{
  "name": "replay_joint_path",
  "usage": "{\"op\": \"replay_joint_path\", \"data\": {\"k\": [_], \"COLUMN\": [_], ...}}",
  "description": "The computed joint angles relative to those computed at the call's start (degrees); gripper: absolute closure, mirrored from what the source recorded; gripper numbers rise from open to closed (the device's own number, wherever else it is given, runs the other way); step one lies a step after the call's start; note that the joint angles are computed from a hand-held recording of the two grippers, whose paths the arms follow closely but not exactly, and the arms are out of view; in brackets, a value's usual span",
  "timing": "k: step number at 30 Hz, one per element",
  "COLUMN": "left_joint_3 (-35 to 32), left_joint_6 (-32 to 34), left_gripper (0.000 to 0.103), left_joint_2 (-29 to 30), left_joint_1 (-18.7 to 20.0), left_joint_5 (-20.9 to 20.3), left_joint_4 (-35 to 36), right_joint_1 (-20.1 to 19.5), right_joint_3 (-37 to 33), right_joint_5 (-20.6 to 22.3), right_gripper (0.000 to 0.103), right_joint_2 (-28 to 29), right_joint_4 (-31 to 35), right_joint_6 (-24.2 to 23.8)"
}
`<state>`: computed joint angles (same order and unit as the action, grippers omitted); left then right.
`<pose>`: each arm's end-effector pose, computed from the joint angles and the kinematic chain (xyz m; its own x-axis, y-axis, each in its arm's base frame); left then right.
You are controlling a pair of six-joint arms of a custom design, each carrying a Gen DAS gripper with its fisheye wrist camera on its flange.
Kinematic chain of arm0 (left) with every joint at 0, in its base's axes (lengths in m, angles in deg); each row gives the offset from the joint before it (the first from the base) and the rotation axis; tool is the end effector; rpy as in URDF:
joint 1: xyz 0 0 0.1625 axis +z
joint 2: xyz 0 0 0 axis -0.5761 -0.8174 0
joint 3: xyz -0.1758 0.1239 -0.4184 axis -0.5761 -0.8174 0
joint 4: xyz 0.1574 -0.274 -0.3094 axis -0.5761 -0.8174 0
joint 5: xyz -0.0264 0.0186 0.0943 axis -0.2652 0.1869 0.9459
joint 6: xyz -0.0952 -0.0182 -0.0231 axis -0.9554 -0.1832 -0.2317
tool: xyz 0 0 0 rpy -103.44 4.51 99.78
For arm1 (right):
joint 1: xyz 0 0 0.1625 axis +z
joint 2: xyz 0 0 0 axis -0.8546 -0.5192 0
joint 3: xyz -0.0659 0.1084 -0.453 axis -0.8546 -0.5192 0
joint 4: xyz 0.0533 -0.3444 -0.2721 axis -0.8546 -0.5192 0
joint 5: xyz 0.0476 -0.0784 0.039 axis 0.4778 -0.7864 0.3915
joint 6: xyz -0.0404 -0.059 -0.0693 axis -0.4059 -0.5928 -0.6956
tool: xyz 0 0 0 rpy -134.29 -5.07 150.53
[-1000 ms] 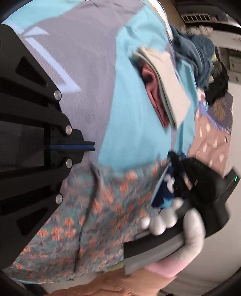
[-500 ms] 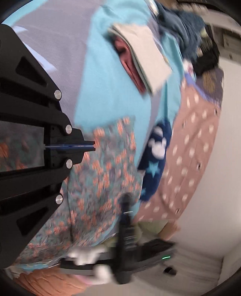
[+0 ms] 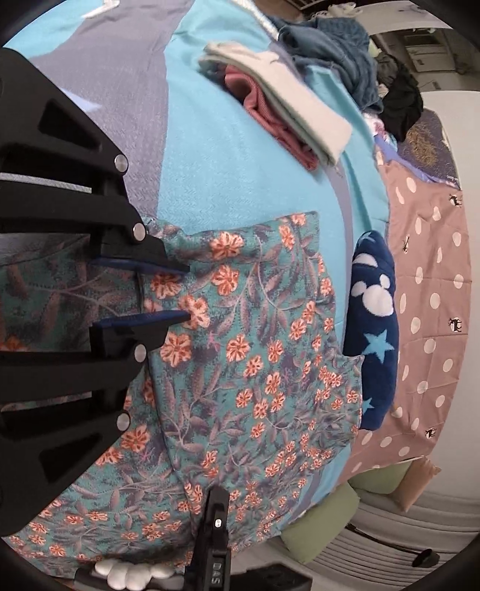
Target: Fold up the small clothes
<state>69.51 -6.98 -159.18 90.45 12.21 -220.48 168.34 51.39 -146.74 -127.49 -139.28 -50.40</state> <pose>-0.0318 -0.4259 0.3267 -0.7453 -0.1470 -0.6503 0.3404 0.7548 -0.5608 0.3104 -0.5130 0.0858 -0.9403 -0.3138 0.1316 -0.3359 0.9176 -0.2124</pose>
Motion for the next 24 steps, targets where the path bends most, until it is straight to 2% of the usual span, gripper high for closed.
{"op": "replay_joint_path", "data": {"k": [3,4,5,6,7,8,9,10,11,13,14,16,18,19,20,21,22,24], "left_joint_3": [0.3,0.4,0.3,0.0,-0.6,-1.2,-2.1,-2.2,-1.7,-2.0,-2.4,-3.1,-3.2,-3.3,-3.3,-3.2,-3.4,-4.4], "left_joint_6": [0.0,1.0,1.7,2.4,2.4,2.0,1.6,1.8,3.2,3.3,2.6,2.1,3.6,4.8,6.4,8.7,10.8,11.6], "left_gripper": [0.081,0.080,0.075,0.071,0.060,0.053,0.052,0.048,0.047,0.043,0.043,0.043,0.041,0.030,0.019,0.014,0.011,0.010], "left_joint_2": [-1.7,-1.4,-0.9,0.4,2.0,3.6,6.1,8.3,9.6,10.4,10.3,9.6,9.5,9.8,10.3,11.2,12.3,14.6], "left_joint_1": [-2.2,-2.9,-3.1,-3.1,-2.8,-2.2,-0.9,-0.4,-0.8,-2.0,-2.1,-2.4,-2.9,-3.1,-3.3,-3.5,-3.5,-3.0], "left_joint_5": [-2.2,-3.0,-3.7,-4.7,-5.2,-5.8,-6.4,-5.0,-3.3,-1.1,-0.9,-1.6,-3.6,-4.3,-5.1,-6.1,-6.8,-7.3], "left_joint_4": [-1.4,-3.3,-4.4,-5.6,-5.4,-4.3,-2.8,-2.8,-5.0,-3.7,-2.3,-1.4,-4.6,-6.8,-9.4,-13.0,-15.7,-16.5], "right_joint_1": [1.2,1.6,1.8,0.8,-0.9,-3.1,-4.5,-5.4,-5.9,-5.9,-6.2,-8.1,-11.7,-14.1,-15.8,-18.4,-22.5,-28.4], "right_joint_3": [2.5,3.2,3.8,4.2,4.7,6.2,6.7,7.5,8.6,11.0,12.8,15.2,17.8,18.8,19.5,20.1,21.1,22.4], "right_joint_5": [-4.0,-5.7,-8.8,-9.8,-8.4,-4.6,-2.5,-1.0,-0.1,-1.1,-1.1,0.0,-0.3,-1.5,-2.8,-3.6,-2.6,-0.4], "right_gripper": [0.079,0.070,0.063,0.063,0.071,0.077,0.078,0.078,0.078,0.074,0.072,0.063,0.051,0.048,0.046,0.046,0.046,0.046], "right_joint_2": [-2.8,-3.4,-4.3,-4.9,-5.9,-7.3,-8.4,-9.6,-11.3,-14.1,-16.1,-20.1,-25.3,-28.0,-29.8,-32.0,-35.0,-39.0], "right_joint_4": [-4.2,-5.6,-6.1,-5.4,-3.9,-4.8,-4.7,-4.2,-4.6,-7.7,-10.6,-14.0,-18.3,-20.0,-21.0,-21.6,-22.0,-21.5], "right_joint_6": [-3.8,-5.3,-6.0,-6.0,-5.3,-4.6,-3.9,-2.6,-1.4,-1.6,-2.1,-1.6,1.2,3.3,5.5,8.7,13.3,19.9]}}
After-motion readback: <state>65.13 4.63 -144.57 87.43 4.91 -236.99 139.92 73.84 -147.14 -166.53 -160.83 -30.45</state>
